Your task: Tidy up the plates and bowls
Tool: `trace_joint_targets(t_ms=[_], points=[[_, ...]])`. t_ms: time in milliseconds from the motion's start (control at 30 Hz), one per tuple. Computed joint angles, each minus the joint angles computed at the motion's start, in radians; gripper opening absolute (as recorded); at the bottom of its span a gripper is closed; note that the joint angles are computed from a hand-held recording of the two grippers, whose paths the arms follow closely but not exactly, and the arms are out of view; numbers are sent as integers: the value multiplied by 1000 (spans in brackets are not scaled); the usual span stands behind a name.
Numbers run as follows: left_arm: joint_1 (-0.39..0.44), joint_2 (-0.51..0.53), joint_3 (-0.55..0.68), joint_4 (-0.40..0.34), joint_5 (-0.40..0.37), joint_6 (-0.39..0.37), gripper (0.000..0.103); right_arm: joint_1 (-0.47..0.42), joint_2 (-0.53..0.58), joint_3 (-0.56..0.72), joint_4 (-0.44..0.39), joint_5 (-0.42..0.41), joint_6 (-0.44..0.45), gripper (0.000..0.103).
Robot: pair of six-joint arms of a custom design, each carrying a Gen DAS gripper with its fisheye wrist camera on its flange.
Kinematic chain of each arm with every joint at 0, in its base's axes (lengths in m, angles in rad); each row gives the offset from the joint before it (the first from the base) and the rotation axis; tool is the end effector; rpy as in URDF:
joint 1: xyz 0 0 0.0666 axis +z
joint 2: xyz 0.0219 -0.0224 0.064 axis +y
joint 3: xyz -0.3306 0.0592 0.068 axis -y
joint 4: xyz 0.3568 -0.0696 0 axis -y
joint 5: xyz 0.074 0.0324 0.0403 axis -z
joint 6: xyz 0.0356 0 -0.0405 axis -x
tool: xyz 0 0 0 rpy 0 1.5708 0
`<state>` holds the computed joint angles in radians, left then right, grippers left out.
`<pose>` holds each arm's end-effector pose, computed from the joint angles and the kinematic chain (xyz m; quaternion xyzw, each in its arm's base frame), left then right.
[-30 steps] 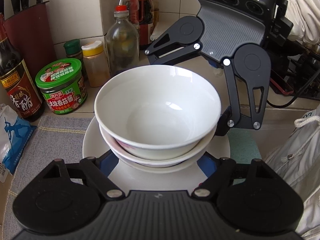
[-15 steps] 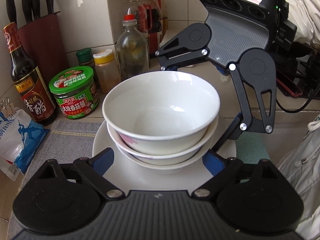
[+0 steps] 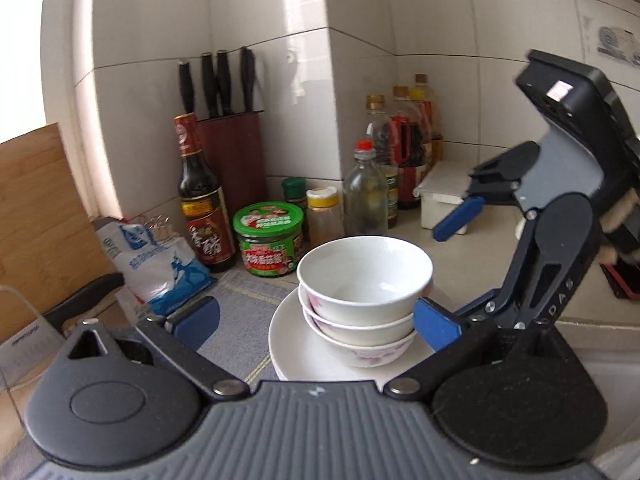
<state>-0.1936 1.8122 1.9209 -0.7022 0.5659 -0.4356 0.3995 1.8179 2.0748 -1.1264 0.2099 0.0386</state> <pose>0.5927 -0.1361 0.4157 0.3870 0.7657 -0.1903 0.4772 0.5409 0.2199 0.4419 -0.1678 0.9195 -0.0355 0.3537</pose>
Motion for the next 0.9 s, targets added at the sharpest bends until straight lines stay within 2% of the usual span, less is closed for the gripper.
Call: trace_joint_targets(t_ms=[100, 167, 267, 400, 600, 900], points=[[-5, -41, -14, -67, -92, 107, 102, 70, -30, -40, -19, 193, -244, 103], [-3, -58, -9, -133, -138, 144, 102, 112, -29, -35, -66, 308, -381, 103], [4, -90, -19, -192, -179, 175, 102, 158, -38, -31, -146, 390, -572, 103], [13, -125, -37, -228, -211, 175, 102, 210, -43, -12, -229, 483, -729, 103], [13, -160, -51, -237, -248, 165, 102, 261, -59, 5, -269, 563, -816, 103], [1, -177, -52, -230, -276, 182, 102, 275, -84, -7, -255, 597, -833, 103]])
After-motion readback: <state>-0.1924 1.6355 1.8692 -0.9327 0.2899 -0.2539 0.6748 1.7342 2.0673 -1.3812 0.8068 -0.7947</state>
